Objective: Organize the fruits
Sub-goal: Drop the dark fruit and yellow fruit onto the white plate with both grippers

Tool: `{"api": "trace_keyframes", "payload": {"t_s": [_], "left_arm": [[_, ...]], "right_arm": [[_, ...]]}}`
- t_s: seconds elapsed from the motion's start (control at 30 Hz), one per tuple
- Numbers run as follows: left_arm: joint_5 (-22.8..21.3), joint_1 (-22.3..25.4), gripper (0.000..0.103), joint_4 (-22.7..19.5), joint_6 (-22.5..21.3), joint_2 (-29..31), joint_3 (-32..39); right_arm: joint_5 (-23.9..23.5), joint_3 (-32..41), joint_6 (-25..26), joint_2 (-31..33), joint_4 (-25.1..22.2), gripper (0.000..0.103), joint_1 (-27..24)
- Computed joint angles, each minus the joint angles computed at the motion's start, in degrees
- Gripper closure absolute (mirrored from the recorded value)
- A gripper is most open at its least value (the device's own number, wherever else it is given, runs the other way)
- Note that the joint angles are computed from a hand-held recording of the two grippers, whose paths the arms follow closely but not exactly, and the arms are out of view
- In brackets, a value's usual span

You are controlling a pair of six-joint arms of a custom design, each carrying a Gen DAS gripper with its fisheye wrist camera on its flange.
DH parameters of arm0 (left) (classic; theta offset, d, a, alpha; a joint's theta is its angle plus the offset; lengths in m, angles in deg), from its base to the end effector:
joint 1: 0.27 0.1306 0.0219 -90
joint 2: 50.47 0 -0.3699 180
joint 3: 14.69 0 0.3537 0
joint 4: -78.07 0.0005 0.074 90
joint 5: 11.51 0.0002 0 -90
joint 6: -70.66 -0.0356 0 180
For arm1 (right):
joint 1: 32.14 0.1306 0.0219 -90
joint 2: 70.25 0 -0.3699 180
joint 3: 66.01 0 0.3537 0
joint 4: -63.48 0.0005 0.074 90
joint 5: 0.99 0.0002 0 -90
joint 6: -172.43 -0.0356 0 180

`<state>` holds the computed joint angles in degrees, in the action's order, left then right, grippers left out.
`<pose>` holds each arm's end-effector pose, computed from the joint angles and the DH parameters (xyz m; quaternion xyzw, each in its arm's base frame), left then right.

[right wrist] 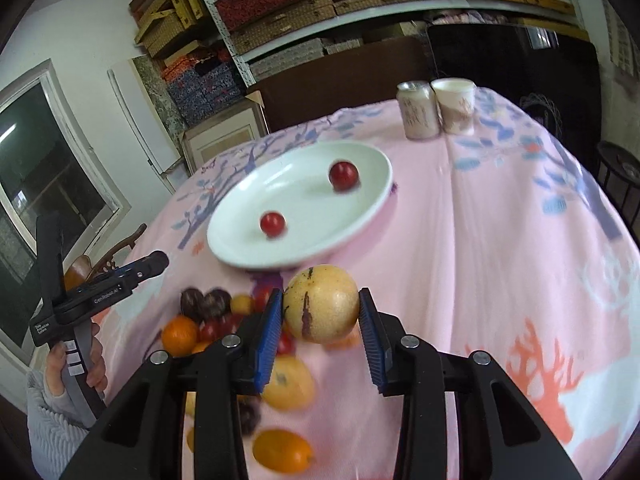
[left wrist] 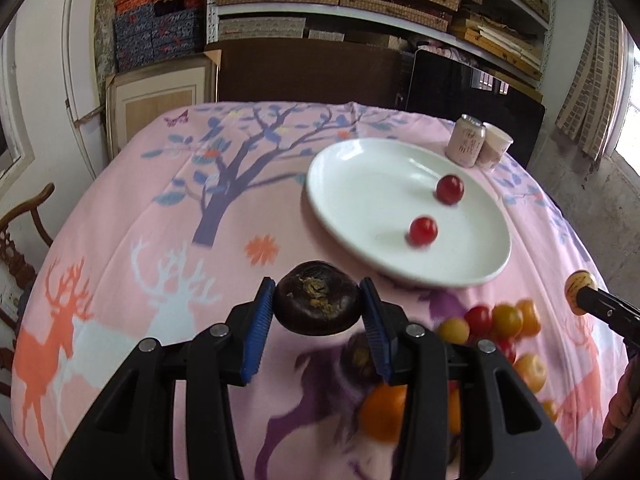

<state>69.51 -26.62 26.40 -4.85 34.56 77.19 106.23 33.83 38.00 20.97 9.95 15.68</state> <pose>0.3771 -0.1811 0.4642 0.0652 0.9186 -0.0659 0.3841 0.3143 0.3304 0.4770 0.0304 0.9145 0.1774 0.3624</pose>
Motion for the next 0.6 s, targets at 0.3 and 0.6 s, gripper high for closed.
{"api": "trace_keyframes", "payload": {"t_s": [0.3, 0.6], "left_arm": [[2.8, -0.9, 0.060, -1.4, 0.4, 12.7, 11.8], [4.5, 0.3, 0.045, 0.4, 0.6, 13.3, 11.2]], "right_arm": [[-3.9, 14.2, 4.0, 13.9, -1.0, 0.065, -4.1], [-4.3, 11.5, 3.9, 13.0, 2.0, 0.052, -5.1]]}}
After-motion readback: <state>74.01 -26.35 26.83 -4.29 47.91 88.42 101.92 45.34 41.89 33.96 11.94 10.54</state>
